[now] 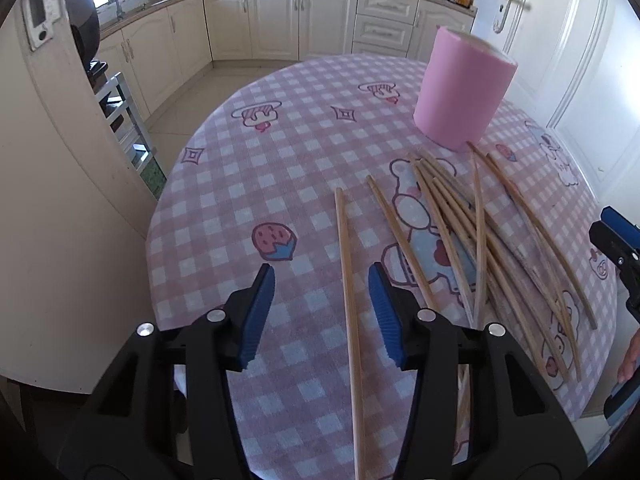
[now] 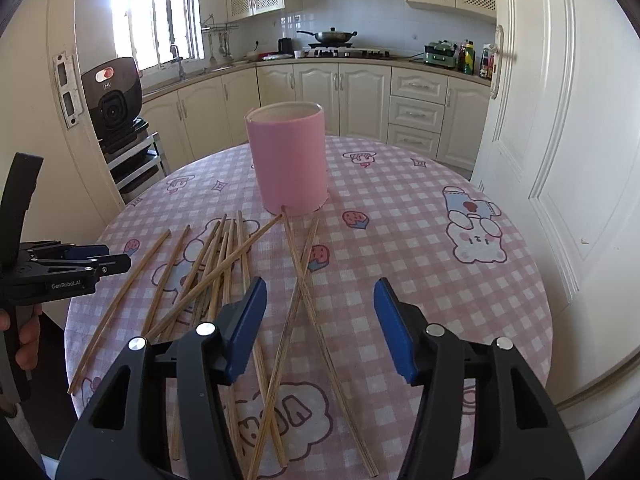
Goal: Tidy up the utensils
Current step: 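Lower the left tool onto a wooden chopstick and close it while the right tool grasps another, then lift the left tool's chopstick upright into the pink cup while the right tool inserts its own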
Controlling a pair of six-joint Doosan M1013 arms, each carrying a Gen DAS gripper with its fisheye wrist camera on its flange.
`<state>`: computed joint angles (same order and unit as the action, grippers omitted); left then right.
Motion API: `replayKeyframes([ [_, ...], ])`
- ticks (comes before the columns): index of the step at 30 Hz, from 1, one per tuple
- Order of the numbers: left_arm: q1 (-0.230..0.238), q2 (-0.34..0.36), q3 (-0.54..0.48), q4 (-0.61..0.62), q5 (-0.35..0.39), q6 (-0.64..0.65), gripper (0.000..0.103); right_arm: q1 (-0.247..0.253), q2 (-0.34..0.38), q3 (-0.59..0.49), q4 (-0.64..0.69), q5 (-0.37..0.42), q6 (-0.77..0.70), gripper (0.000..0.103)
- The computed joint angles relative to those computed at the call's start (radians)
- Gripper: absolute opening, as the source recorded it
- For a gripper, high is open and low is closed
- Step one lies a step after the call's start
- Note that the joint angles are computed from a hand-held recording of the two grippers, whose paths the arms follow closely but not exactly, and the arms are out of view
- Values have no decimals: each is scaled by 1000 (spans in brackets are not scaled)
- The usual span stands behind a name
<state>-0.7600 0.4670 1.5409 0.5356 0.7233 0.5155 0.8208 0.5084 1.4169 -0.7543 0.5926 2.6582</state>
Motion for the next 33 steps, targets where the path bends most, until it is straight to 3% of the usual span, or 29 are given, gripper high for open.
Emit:
replayKeyframes([
  [3,9,32,-40,-64,49,89,38,-18,14,-26,101,16,-118,49],
  [7,16,44,-60,-86,57,124,33,-43,39,-73,234,59,-284,38],
  [11,24,50,-75,-122,52,167,18,-65,69,-129,401,97,-492,34],
  [13,27,50,-76,-139,44,174,16,-73,79,-149,490,91,-590,33],
  [16,30,51,-78,-152,37,186,12,-84,113,-209,594,143,-724,30],
  [21,37,52,-80,-176,22,194,7,-85,184,-326,608,256,-813,20],
  [27,42,51,-79,-185,6,177,6,-81,230,-399,590,336,-848,5],
  [33,50,24,-58,-198,-50,165,6,-87,207,-367,607,287,-831,5],
])
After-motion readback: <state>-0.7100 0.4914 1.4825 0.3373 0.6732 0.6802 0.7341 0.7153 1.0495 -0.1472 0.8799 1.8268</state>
